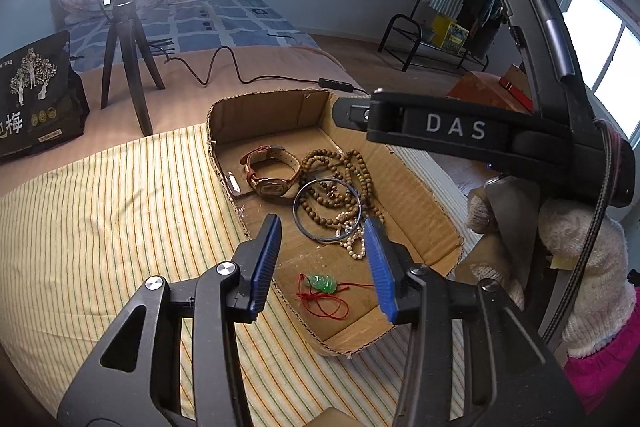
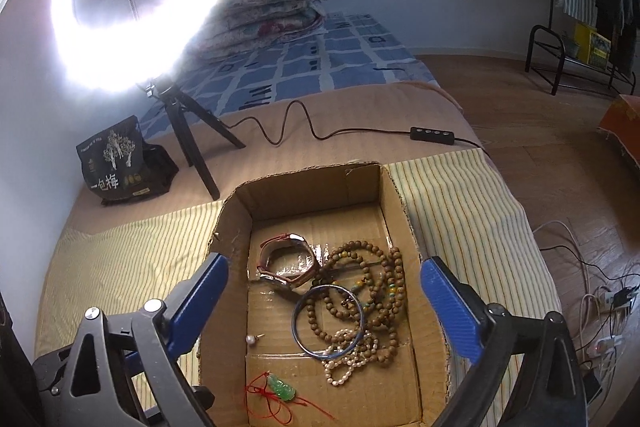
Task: Organize jewelry
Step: 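Move both tools back out of the box over the bed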
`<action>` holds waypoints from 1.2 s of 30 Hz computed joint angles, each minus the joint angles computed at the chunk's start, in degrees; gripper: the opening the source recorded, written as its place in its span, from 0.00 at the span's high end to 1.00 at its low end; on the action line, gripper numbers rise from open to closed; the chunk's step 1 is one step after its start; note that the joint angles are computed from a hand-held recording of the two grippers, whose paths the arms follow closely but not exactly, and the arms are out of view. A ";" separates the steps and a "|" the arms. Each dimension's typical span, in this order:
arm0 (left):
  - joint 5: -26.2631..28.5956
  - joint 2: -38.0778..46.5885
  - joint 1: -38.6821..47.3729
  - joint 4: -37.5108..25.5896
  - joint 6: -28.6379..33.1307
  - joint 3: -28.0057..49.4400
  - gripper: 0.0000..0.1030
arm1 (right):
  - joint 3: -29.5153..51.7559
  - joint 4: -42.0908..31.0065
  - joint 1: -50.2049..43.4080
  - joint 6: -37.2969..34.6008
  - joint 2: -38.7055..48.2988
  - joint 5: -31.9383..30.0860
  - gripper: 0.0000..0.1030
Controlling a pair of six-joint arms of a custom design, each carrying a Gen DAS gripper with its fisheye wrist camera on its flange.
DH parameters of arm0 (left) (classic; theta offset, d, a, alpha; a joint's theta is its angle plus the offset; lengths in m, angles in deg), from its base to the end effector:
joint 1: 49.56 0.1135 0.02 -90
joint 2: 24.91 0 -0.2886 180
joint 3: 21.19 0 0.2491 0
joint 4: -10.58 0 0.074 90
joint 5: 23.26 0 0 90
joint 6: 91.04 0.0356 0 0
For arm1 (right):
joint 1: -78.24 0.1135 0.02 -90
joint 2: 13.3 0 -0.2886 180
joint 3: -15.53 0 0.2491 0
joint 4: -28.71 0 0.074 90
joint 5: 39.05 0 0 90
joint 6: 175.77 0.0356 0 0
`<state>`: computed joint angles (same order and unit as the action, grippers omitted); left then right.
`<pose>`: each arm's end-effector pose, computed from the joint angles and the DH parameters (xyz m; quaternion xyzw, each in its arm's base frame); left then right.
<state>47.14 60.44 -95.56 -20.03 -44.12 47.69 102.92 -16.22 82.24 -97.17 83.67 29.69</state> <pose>0.2230 -0.2138 0.2518 -0.0389 0.9184 -0.1400 0.3681 0.3611 0.0382 0.2712 -0.1811 0.9201 0.1560 0.3103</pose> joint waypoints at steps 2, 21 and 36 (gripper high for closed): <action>-0.10 -0.11 -0.07 -0.36 -0.09 0.05 0.58 | 0.26 -0.34 -0.02 -0.09 0.04 -0.08 0.04; -2.76 -4.13 -1.87 -4.66 -0.73 0.11 0.58 | -1.02 -1.96 0.27 -0.94 -4.52 0.19 0.03; -9.60 -13.92 -5.63 -14.10 -2.70 -2.92 0.58 | -3.40 -4.16 0.79 -1.54 -12.14 -1.99 0.02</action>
<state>37.54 46.52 -101.19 -34.14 -46.81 44.78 99.52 -20.39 83.03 -98.71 71.53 27.70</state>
